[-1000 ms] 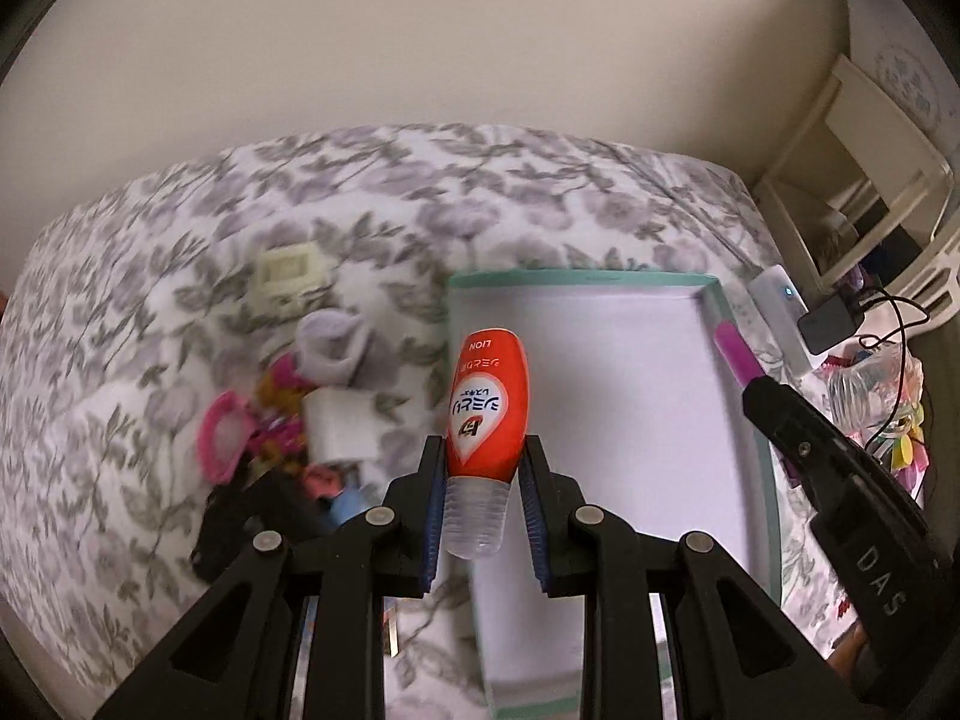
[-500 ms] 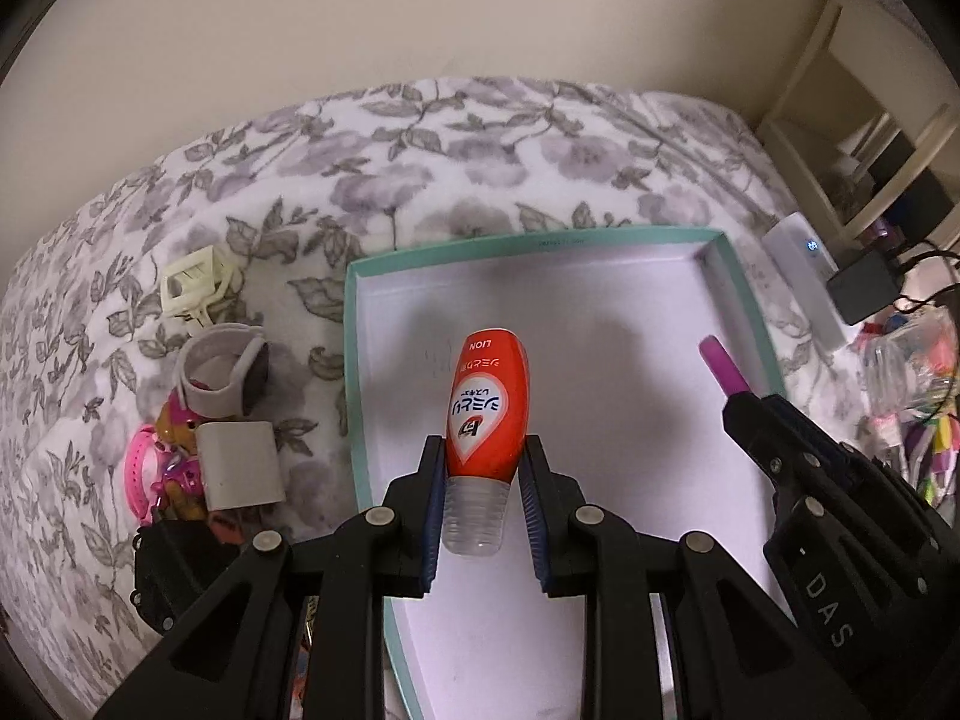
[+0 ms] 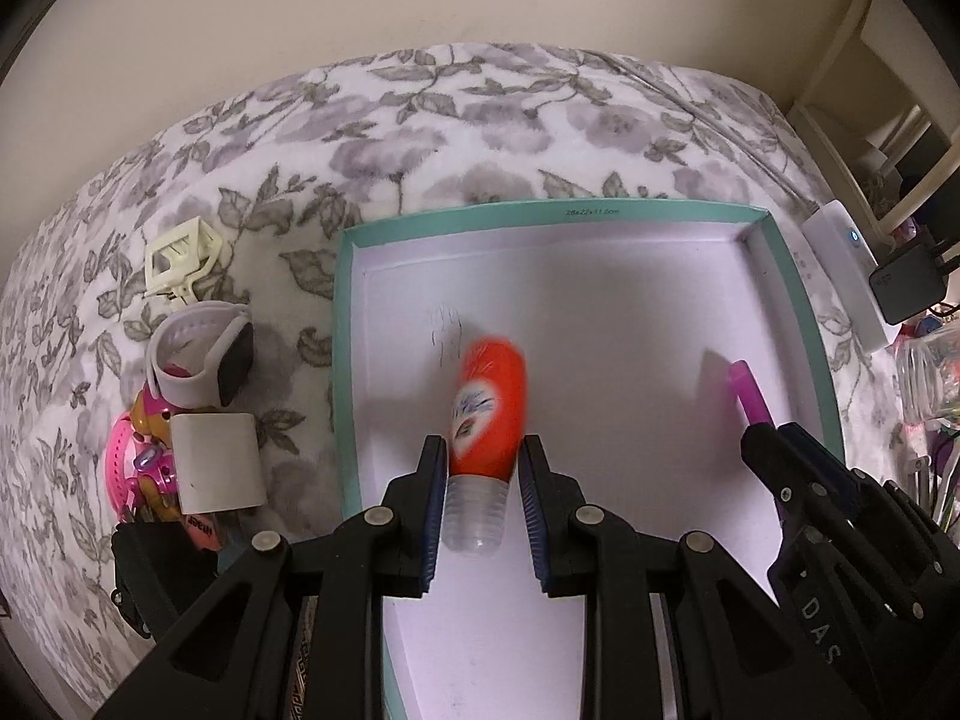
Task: Organize rigid objects
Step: 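Carry the tube and lighter over the white tray with both tools, then open both tools to drop the tube and lighter into the tray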
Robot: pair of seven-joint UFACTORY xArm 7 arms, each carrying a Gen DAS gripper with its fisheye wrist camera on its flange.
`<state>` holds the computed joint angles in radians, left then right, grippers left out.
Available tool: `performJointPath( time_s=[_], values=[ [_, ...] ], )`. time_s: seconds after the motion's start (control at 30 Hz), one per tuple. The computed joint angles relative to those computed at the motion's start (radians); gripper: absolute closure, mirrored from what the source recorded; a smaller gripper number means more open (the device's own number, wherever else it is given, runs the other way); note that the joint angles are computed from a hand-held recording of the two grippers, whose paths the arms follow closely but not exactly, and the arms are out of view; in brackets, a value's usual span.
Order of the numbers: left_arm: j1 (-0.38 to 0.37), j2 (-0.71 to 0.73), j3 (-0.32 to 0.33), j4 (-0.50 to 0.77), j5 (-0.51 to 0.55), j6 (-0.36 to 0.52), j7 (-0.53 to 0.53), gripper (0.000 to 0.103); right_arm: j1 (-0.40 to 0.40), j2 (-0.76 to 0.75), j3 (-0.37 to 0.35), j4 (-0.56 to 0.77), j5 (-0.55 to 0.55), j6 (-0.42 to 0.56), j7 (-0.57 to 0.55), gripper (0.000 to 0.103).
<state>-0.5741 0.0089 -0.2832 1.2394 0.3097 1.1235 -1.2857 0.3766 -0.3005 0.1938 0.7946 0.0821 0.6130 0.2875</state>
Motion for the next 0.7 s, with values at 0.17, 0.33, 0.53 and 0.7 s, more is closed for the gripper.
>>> performJointPath(
  time_s=[0.17, 0.33, 0.53, 0.7],
  values=[
    [-0.001, -0.007, -0.001, 0.005, 0.01, 0.008, -0.006, 0.063, -0.008, 0.009, 0.009, 0.013, -0.028, 0.03, 0.022, 0.083],
    [0.0, -0.019, -0.004, 0.006, 0.021, 0.024, -0.02, 0.061, -0.011, 0.007, 0.01, 0.023, -0.04, 0.056, 0.034, 0.083],
    [0.009, -0.06, -0.014, -0.009, 0.039, 0.037, -0.062, 0.043, -0.012, -0.001, 0.008, 0.031, -0.047, 0.082, 0.035, 0.083],
    [0.017, -0.09, -0.026, -0.011, 0.065, 0.067, -0.093, 0.033, -0.014, -0.014, 0.01, 0.036, -0.062, 0.086, 0.031, 0.079]
  ],
)
